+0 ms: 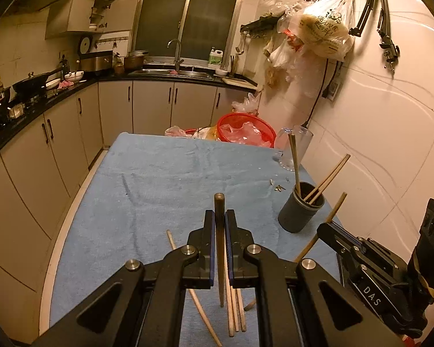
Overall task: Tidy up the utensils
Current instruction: 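Lift the grasped chopsticks upright with both tools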
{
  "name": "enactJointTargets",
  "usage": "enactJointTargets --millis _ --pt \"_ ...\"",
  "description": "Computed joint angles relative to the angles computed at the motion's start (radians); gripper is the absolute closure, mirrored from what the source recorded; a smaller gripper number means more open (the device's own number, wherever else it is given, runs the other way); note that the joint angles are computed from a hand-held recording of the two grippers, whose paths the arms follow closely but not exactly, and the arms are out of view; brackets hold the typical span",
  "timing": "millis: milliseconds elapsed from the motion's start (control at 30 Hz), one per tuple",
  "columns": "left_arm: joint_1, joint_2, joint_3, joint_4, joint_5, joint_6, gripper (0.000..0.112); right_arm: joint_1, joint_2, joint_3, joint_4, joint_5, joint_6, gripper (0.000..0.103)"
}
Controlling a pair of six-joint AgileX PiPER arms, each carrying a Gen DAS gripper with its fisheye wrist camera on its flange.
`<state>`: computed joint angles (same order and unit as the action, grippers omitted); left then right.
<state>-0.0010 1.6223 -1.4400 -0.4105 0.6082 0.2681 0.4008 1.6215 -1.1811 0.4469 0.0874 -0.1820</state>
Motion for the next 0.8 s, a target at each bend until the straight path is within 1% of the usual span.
enactJointTargets --millis 33,67,133,200,267,333,400,467,500,533,600,700,733,767,800 --pt "0.002 0.000 -0.002 -0.007 0.004 0.005 0.106 0.000 -0.001 0.000 -0.012 0.000 0.011 0.096" --pt "0.002 -0.002 0.001 -0.008 0.003 0.007 0.106 0.002 -0.002 0.003 -0.063 -0.006 0.062 0.096" --pt "0.000 -0.003 0.002 -0.009 0.003 0.007 0.106 0.004 -0.006 0.007 -0.079 -0.013 0.075 0.096" --pt "0.002 -0.007 0.004 -0.018 0.005 0.019 0.106 0.008 -0.013 0.012 -0.168 -0.022 0.164 0.096" --pt "0.005 -0.011 0.006 -0.027 0.005 0.028 0.106 0.006 -0.016 0.014 -0.162 -0.023 0.159 0.096" --pt "0.006 -0.016 0.007 -0.035 0.006 0.037 0.106 0.007 -0.020 0.021 -0.209 -0.028 0.209 0.096" --pt "0.011 -0.019 0.009 -0.048 0.009 0.049 0.106 0.005 -0.024 0.023 -0.191 -0.029 0.192 0.096" --pt "0.010 -0.021 0.007 -0.047 0.011 0.048 0.106 0.004 -0.026 0.027 -0.247 -0.035 0.247 0.096" --pt "0.009 -0.021 0.007 -0.044 0.010 0.046 0.106 0.002 -0.028 0.022 -0.238 -0.028 0.238 0.096" --pt "0.008 -0.022 0.005 -0.042 0.012 0.044 0.106 -0.001 -0.029 0.023 -0.190 -0.028 0.191 0.096" --pt "0.006 -0.022 0.003 -0.040 0.013 0.043 0.106 -0.004 -0.031 0.023 -0.195 -0.025 0.197 0.096" --pt "0.005 -0.022 -0.001 -0.035 0.015 0.040 0.106 -0.013 -0.031 0.025 -0.137 -0.022 0.145 0.096" --pt "0.002 -0.022 -0.003 -0.029 0.015 0.035 0.106 -0.017 -0.032 0.027 -0.095 -0.021 0.105 0.096" --pt "0.001 -0.022 -0.005 -0.027 0.016 0.035 0.106 -0.019 -0.034 0.027 -0.088 -0.019 0.098 0.096" --pt "-0.001 -0.022 -0.008 -0.025 0.017 0.032 0.106 -0.020 -0.035 0.026 -0.114 -0.018 0.125 0.096"
